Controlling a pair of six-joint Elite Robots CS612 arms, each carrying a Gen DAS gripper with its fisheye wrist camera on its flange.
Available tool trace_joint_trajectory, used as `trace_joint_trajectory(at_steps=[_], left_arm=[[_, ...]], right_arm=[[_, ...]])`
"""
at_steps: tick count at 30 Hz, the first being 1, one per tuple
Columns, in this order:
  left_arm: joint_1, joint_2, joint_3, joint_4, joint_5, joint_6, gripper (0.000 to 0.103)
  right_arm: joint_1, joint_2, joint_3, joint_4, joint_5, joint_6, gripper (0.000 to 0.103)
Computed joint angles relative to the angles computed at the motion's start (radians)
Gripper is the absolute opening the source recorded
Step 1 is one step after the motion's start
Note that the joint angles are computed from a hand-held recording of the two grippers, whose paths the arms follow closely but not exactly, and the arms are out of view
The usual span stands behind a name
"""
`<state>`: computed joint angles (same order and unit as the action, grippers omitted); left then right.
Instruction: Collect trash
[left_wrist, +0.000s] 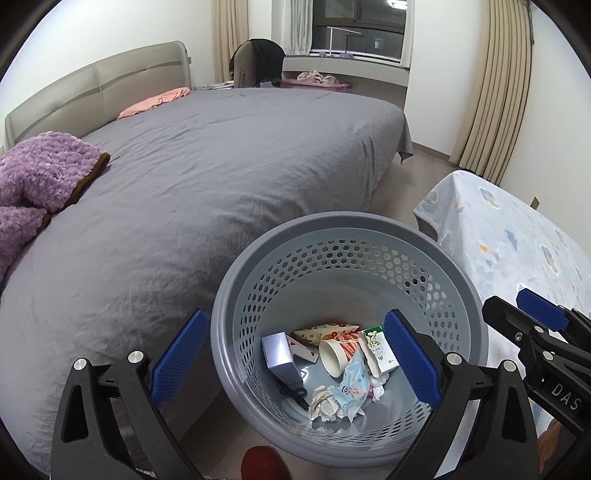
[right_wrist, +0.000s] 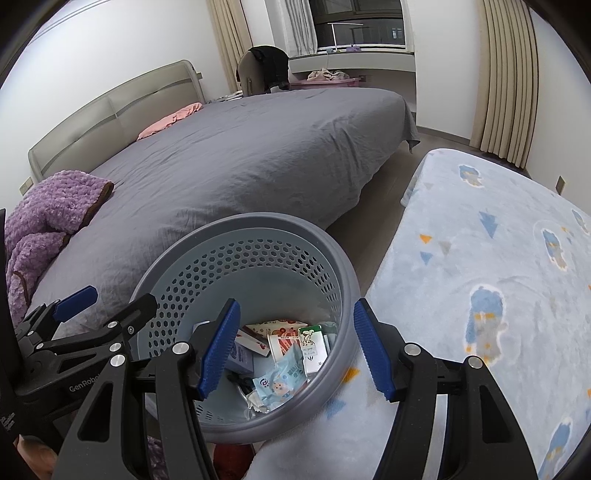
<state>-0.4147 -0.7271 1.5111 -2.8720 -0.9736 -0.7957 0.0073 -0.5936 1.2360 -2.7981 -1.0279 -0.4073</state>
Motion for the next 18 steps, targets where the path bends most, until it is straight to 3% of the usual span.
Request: trace_joint_trajectory(at_steps=[18], left_arm=[[0.001,-0.004,0.005,0.006,0.002,-0.007,0.096]], right_arm=[[0.000,-0.002,0.004,0.000,-0.006,0.001,0.062]])
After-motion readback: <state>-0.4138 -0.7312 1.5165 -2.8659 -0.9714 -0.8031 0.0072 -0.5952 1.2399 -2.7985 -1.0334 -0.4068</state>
